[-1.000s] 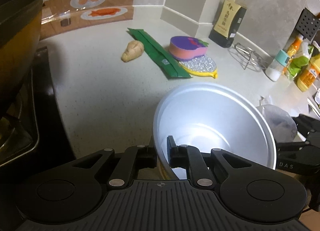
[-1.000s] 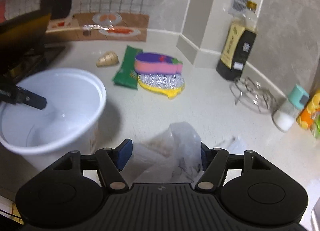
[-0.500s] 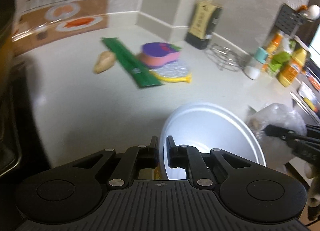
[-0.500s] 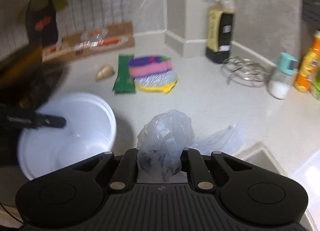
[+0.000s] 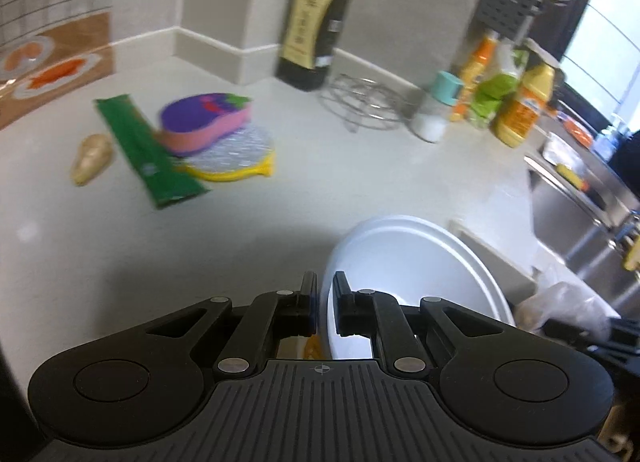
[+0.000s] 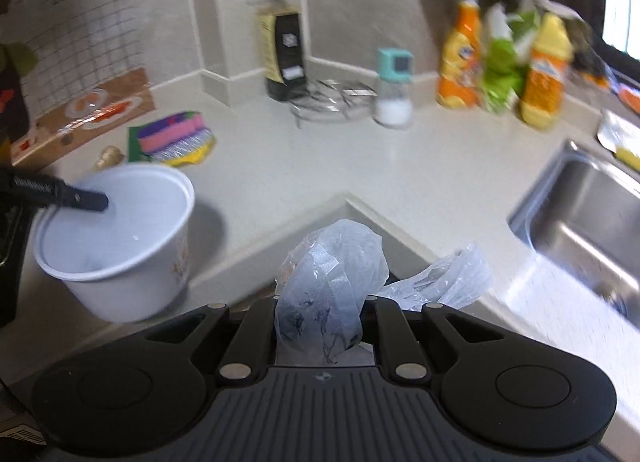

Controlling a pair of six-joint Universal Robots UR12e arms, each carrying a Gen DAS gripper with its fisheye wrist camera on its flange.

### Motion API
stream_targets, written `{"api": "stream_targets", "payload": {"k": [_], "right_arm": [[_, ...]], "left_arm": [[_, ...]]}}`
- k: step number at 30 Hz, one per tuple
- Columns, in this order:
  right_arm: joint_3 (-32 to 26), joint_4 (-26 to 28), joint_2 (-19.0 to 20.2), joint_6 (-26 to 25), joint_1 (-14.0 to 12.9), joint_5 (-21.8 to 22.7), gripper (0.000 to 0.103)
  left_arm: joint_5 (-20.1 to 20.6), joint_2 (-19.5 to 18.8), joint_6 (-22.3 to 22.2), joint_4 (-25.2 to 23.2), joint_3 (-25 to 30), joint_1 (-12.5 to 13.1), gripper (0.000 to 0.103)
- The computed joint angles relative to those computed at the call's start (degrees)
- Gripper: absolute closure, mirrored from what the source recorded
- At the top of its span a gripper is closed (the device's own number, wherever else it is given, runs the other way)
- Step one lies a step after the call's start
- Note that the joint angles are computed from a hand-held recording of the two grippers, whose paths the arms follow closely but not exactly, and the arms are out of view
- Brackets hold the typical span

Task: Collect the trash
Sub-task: 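Carry the white pot and plastic bag down toward the green trash bin, then open both grippers to drop the pot and bag into the bin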

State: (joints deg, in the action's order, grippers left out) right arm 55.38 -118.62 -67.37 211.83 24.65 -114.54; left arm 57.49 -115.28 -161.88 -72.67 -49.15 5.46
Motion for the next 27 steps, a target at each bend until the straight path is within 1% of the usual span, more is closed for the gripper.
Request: {"api": "stream_targets", "payload": {"k": [2,5,7,8,10,12,13,15,18,20,23,25,27], "right_arm": [[1.81,0.0,-1.08,1.87,-0.15,0.69,0.092],[4.01,1.58,-2.58,4.33,-0.31,1.58,0.092],[5.67,3.21,-3.75,6.09,-0.38,1.92,0.092],[6.62,4.2,-4.43,7.28,-0.47,2.14,0.092],[8.35,6.56,-5.64,9.77,-0.63,2.38,0.092],[10.05,9.04,-6.76,12.28,-0.85,2.88,0.092],[11.02,10.01,-7.38,13.42,-1.05,3.47,0.092],[13.23,11.31,-8.57,15.22,-1.5,5.2,0.092],[16.23,13.21,-9.65,15.77,-2.28,8.74,0.092],[18.44,14.55,-10.19,15.57,-2.89,12.25,0.092],[21.43,15.91,-10.66,14.84,-3.91,18.04,0.092],[23.06,15.53,-10.82,13.87,-4.3,20.29,0.092],[25.12,13.53,-11.07,12.17,-4.59,21.65,0.092]], "left_arm": [[-2.62,-0.21,1.56,-3.47,0.99,-0.34,0.091],[-6.25,-0.12,4.68,-7.07,1.49,-1.1,0.091],[-8.52,-0.36,7.75,-10.46,2.13,-1.98,0.091],[-9.03,-0.43,9.2,-11.9,2.19,-2.56,0.091],[-8.86,-0.86,12.11,-15.37,2.45,-3.92,0.091],[-7.45,-1.32,13.92,-18.38,2.23,-5.4,0.09],[-6.45,-1.53,14.75,-19.78,1.87,-6.14,0.09],[-2.58,-1.8,14.46,-21.32,0.43,-7.78,0.09],[2.97,-1.9,11.71,-20.57,-3.44,-9.83,0.09],[6.72,-2.12,9.41,-19.0,-6.5,-11.08,0.09],[11.2,-2.36,6.29,-13.44,-12.19,-12.67,0.089],[13.17,-3.04,3.39,-9.62,-15.21,-13.49,0.089],[15.77,-4.07,-0.6,-5.13,-18.1,-14.33,0.089]]}}
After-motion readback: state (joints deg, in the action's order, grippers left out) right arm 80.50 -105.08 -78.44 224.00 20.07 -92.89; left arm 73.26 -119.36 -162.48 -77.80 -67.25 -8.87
